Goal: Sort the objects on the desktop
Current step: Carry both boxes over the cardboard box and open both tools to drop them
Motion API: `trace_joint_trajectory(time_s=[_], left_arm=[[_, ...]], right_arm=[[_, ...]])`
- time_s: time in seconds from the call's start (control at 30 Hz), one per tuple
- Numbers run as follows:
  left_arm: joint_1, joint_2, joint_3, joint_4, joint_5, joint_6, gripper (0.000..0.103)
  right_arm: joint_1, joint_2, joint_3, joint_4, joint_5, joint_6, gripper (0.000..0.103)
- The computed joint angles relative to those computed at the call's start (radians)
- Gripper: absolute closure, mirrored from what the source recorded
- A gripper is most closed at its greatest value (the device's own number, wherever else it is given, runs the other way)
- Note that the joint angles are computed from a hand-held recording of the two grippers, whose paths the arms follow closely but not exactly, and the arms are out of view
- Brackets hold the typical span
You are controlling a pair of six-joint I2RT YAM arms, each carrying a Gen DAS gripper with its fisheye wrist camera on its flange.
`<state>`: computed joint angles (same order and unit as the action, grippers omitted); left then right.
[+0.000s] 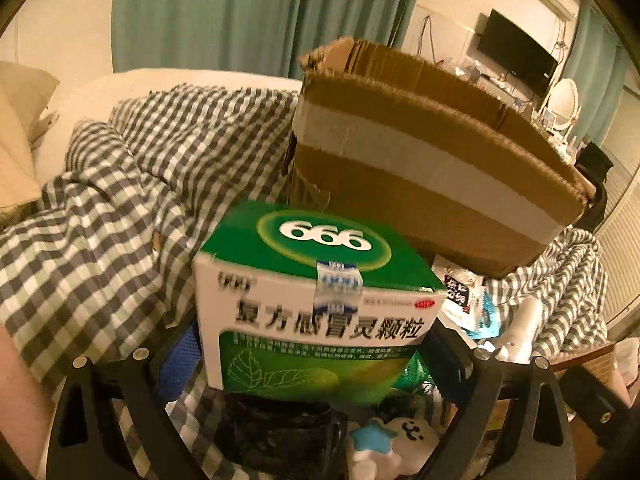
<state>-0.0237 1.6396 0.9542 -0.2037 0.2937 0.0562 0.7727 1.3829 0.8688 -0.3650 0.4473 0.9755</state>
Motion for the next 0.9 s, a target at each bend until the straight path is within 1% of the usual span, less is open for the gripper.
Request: trace_joint_trajectory(time_s=[0.07, 0.17, 0.37, 0.5, 0.77, 0.9], left_arm=[[0.013, 0.0, 0.008, 0.003, 0.009, 0.014, 0.006], [0.027, -0.027, -0.002, -0.005, 0.024, 0.036, 0.006], [0.051, -0.092, -0.033, -0.013, 0.038, 0.068, 0.006], [0.06, -0.15, -0.059, -0.02, 0.046, 0.081, 0.006], [0.091, -0.241, -0.044, -0.064, 0.087, 0.102, 0.006], [0.107, -0.27, 0.0, -0.116, 0.123, 0.107, 0.006]], right_arm=[[0.031, 0.01, 0.046, -0.057, 0.066, -0.03, 0.019], [0.093, 0.025, 0.119, -0.166, 0.198, -0.054, 0.019], [0.16, 0.027, 0.175, -0.297, 0.322, -0.039, 0.019], [0.196, 0.028, 0.217, -0.386, 0.374, -0.011, 0.019], [0.229, 0.02, 0.269, -0.442, 0.425, -0.03, 0.019], [0.24, 0.024, 0.312, -0.473, 0.439, -0.052, 0.019]])
